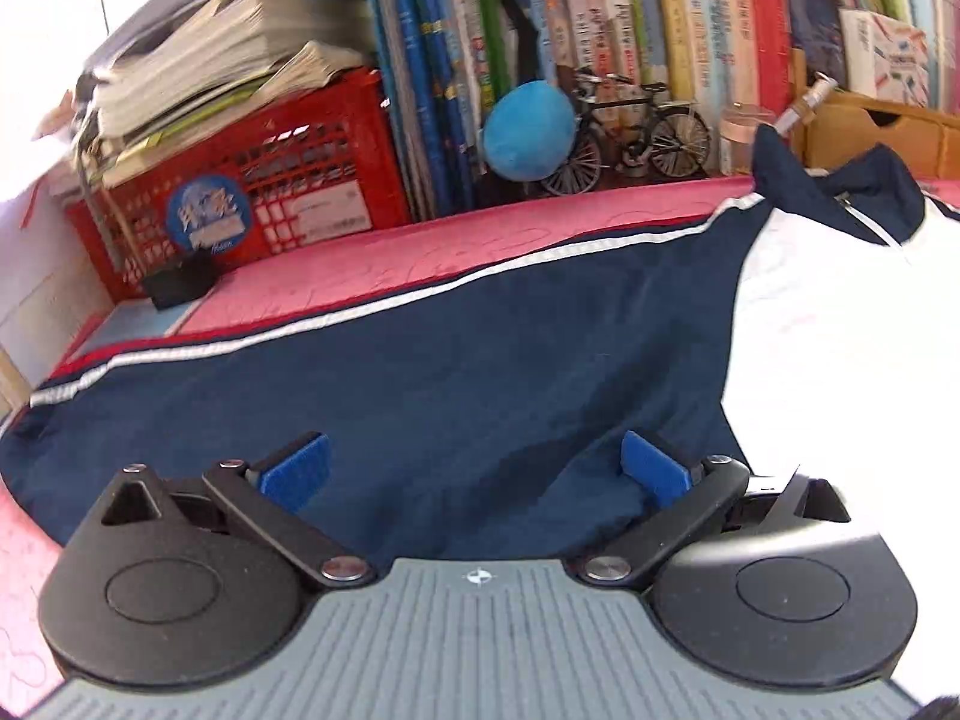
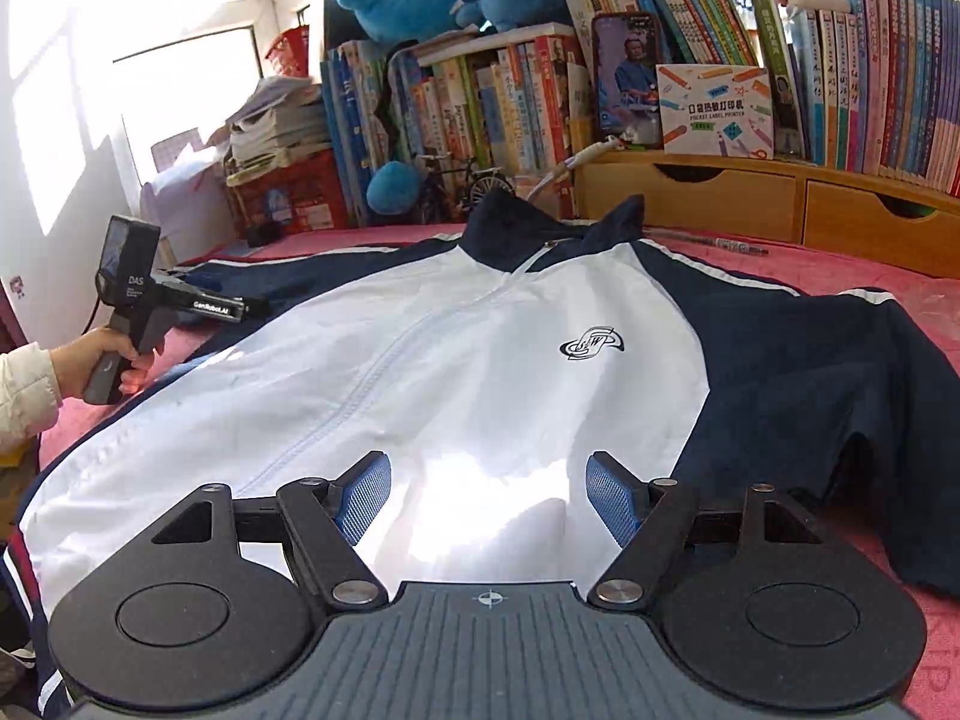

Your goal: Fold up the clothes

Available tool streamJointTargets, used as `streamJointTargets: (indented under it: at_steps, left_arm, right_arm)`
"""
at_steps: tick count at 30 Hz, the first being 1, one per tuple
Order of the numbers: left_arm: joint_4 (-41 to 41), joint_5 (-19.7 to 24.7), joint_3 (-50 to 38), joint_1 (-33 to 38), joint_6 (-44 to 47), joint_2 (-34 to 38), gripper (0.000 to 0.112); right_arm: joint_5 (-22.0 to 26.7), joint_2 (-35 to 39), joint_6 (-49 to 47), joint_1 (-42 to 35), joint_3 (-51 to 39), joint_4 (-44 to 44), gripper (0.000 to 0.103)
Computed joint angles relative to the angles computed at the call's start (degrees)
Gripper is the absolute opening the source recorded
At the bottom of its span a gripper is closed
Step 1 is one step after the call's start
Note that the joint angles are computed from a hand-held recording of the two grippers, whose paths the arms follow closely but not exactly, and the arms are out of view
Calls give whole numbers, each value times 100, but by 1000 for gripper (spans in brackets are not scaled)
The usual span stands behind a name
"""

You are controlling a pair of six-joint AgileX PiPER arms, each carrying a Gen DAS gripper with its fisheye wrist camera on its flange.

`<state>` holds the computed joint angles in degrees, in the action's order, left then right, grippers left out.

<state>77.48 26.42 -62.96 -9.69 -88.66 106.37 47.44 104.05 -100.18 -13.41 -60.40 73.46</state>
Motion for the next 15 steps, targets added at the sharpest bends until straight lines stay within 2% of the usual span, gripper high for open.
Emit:
streamJointTargets:
  at_steps: [1,2,5,6,8,9,10,11,13,15]
  left_arm:
    - [-18,146,-95,78,-56,83,103]
    - [44,520,-210,68,-90,205,103]
    - [143,2155,-799,-116,139,797,103]
    - [101,2429,-909,-91,218,886,103]
    - [-274,2501,-949,75,406,784,102]
    - [-416,2459,-878,132,428,657,94]
    - [-510,2322,-692,153,363,431,92]
    - [-505,2201,-489,130,253,217,92]
    - [-264,1996,-121,-72,39,-143,92]
    - [-159,1757,30,-360,21,-432,92]
  right_arm:
    - [-113,-108,-78,11,158,-66,75]
    - [-340,-243,-226,12,358,-122,76]
    - [-1053,-641,-694,34,959,-223,79]
    - [-1276,-733,-1019,-26,1142,-74,82]
    - [-1749,-871,-1264,-208,1343,271,84]
    - [-2005,-950,-1095,-267,1386,299,84]
    - [-2031,-1003,-764,-440,1358,239,84]
    - [-1828,-1023,-592,-687,1318,331,84]
    - [-873,-964,-820,-1278,1236,785,84]
    - [-455,-906,-1280,-1420,1229,1321,84]
